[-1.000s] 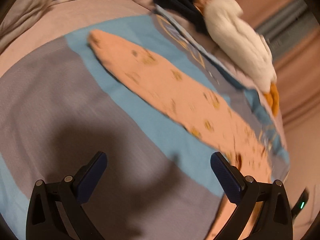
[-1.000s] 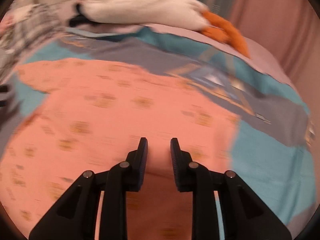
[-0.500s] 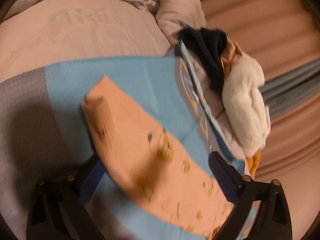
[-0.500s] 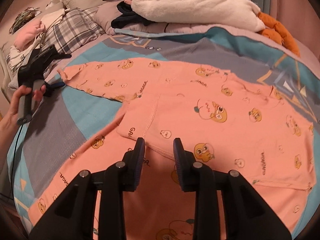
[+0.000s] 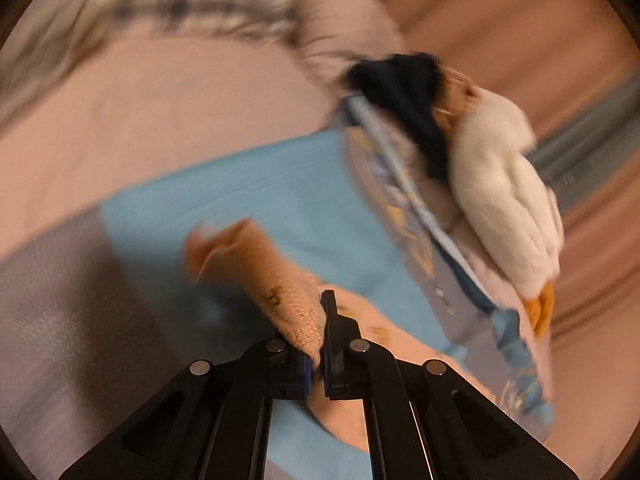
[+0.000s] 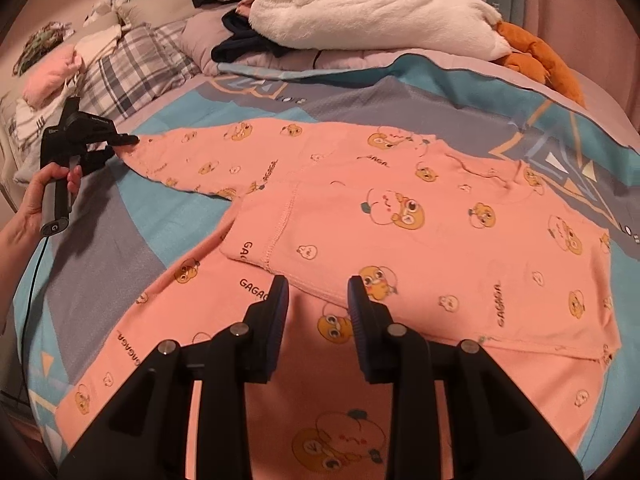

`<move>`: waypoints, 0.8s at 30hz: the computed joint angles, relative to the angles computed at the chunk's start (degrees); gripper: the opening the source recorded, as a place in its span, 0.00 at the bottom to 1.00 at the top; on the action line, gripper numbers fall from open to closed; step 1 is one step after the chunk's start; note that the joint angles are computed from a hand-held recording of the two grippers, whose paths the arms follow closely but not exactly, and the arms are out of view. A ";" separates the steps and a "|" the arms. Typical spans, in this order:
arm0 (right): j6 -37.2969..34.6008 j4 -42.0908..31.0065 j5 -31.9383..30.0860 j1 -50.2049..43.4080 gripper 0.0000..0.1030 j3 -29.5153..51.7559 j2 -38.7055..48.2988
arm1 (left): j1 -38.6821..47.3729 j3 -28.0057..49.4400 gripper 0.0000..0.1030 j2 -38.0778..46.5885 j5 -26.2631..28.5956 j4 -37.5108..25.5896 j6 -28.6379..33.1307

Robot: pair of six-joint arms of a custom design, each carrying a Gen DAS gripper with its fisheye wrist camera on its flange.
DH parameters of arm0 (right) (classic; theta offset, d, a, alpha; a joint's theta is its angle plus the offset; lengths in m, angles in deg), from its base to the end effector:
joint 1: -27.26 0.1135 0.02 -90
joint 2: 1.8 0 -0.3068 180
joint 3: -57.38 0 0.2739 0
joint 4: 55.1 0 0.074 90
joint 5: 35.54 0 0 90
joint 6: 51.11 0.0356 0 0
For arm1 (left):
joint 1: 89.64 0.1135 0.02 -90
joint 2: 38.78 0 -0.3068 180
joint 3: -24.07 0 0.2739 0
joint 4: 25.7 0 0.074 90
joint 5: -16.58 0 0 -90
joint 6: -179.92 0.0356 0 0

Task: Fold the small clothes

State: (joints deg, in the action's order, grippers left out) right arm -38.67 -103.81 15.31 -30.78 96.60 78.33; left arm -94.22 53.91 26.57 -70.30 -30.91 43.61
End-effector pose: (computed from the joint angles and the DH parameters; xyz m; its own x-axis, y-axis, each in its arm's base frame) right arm 0.1117 -0.1366 0.1348 -0.7544 -0.2216 -0.6179 -0.3756 0.9177 0.1295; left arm 0.1972 -0.0177 0.1618 -0.5366 -0.6813 -0.4979 -0.3867 0.7229 -0.5726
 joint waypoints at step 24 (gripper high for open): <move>-9.03 -19.54 -6.45 -31.90 0.38 33.83 24.92 | -63.42 67.94 0.01 56.74 -24.60 -30.58 -2.25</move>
